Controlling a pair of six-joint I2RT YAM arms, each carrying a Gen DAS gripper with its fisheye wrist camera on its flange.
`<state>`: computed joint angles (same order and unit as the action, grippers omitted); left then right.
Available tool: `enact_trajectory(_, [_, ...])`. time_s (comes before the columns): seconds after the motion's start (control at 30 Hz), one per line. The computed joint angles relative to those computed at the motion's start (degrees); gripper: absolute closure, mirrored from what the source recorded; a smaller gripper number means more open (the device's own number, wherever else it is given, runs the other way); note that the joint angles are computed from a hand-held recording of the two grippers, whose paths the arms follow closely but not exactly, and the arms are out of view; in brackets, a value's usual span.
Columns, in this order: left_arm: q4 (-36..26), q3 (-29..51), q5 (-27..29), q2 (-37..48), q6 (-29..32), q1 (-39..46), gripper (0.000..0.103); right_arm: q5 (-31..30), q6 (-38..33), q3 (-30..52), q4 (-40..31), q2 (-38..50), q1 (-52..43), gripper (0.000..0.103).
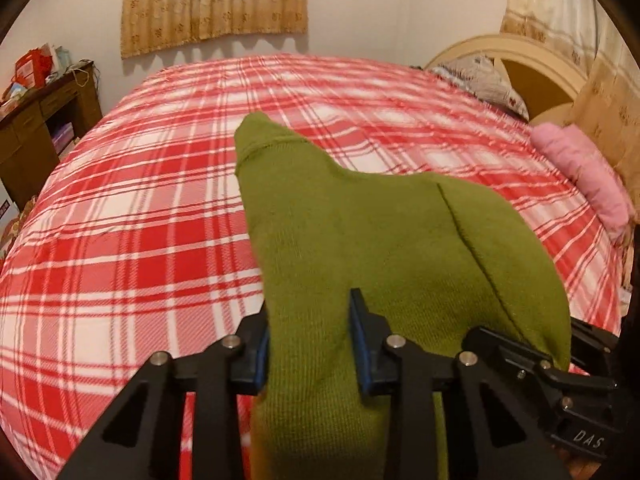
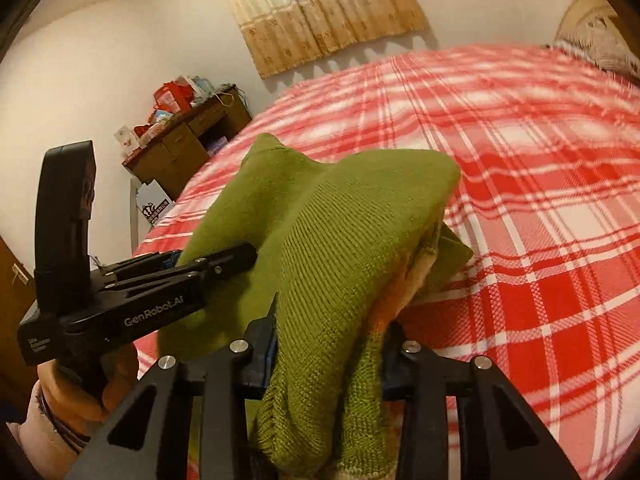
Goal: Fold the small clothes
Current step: 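Lift the folded sweater with both tools and carry it toward the bed edge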
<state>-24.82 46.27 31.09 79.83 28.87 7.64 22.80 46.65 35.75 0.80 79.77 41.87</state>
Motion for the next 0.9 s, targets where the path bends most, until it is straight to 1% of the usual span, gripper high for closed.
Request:
enact_trajectory(0.13, [-3.8,0.4,2.4,-2.1,2.7,5.5,0.069,4.5,2.8,3.2,-2.7,0.1,6.3,0.066])
enact_trajectory(0.3, [-7.1,2.0,4.8,-2.4,7.6,14.0,0.069,5.7,2.4,9.4,-2.3,4.9,10.9,0.066])
enact_trajectory(0.4, [-7.4,2.5,5.2,-2.1,10.6,19.0,0.069,5.4,1.5,14.2,-1.8,9.2,13.1,0.066])
enact_trajectory(0.5, [-8.3,4.4,6.3,0.2,13.3,24.5,0.069,3.9,-0.3,19.8,-1.6,14.2,14.5,0.066])
enact_trajectory(0.63, [-10.3,8.9,7.3,5.5,16.0,31.6,0.069,1.4,-3.7,28.9,-2.1,21.7,16.0,0.066])
enact_trajectory(0.77, [-9.4,12.6,7.0,9.4,16.2,36.8,0.069,-2.0,-7.0,39.6,-3.2,29.7,16.8,0.066])
enact_trajectory(0.9, [-7.2,17.4,6.0,13.9,13.7,40.6,0.069,-6.6,-10.4,52.0,-4.5,38.2,16.5,0.066])
